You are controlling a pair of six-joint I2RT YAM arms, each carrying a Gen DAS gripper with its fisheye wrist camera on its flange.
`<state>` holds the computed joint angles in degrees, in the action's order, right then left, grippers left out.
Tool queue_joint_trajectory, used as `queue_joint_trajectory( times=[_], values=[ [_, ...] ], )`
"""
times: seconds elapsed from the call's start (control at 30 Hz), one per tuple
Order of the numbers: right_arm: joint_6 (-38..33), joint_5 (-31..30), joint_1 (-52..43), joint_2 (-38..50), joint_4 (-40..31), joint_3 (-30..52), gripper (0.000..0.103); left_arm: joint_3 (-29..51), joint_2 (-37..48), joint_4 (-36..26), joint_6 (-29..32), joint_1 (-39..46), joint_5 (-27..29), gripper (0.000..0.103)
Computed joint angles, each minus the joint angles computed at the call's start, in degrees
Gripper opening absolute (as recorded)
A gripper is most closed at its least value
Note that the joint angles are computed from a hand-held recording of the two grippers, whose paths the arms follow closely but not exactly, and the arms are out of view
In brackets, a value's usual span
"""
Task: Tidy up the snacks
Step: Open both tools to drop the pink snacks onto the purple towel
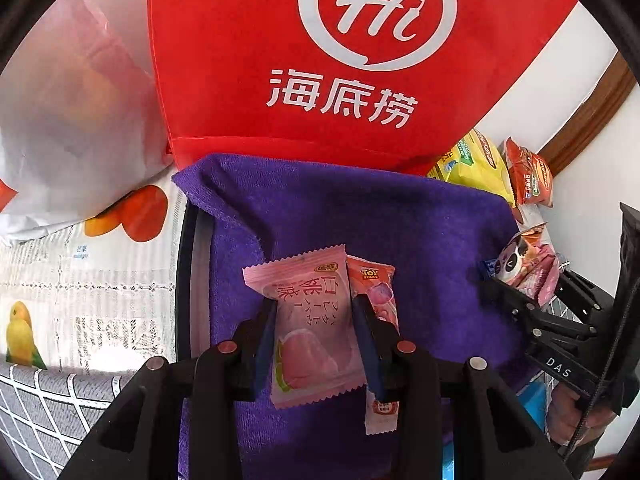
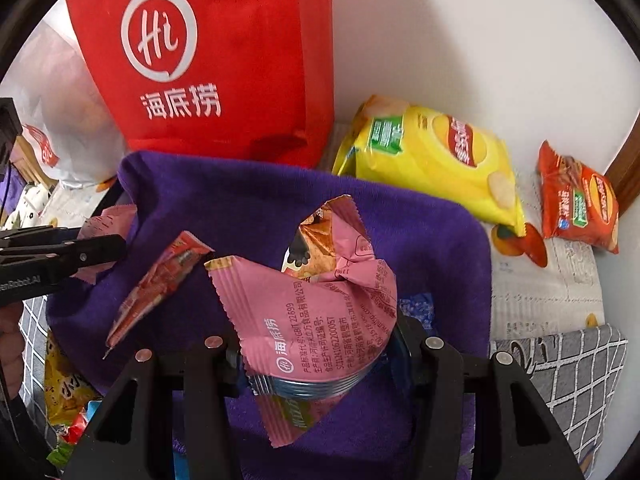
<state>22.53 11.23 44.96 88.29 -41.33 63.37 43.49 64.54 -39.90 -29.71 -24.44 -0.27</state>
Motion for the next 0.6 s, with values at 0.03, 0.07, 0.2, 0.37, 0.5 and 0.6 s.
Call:
queue_joint_trajectory(
  times=[0.03,0.07,0.2,0.37,0.5,0.6],
  values=[
    [-0.1,-0.6,-0.2,-0.1,0.4,-0.2,0.053,0.1,0.2,-0.1,0.1,0.0,-0.1,0.036],
    [-0.3,-1.3,-0.5,-0.2,1.0,-0.3,0.054,0.3,0.2,-0.2,0.1,-0.2,-0.2,0.036],
    [1.2,-0.5,-0.2,-0.7,0.4,0.0,0.054,0.7,0.4,-0.5,0.0,-0.2,-0.4,0.036],
    [1.0,-2.3,-1.0,-2.6,1.6,-0.7,0.073,0.5,-0.2,-1.2,0.9,0.9,1.1,0.036],
    [1.3,-0.2,-0.1,-3.5,0.5,0.6,0.073,0.5,-0.7,-1.4,1.1,1.4,2.2,0.036],
    [1.2,1.5,1.0,-4.4,-0.5,1.5,0.073,1.2,-0.5,-1.9,1.4,1.3,2.8,0.044]
  ],
)
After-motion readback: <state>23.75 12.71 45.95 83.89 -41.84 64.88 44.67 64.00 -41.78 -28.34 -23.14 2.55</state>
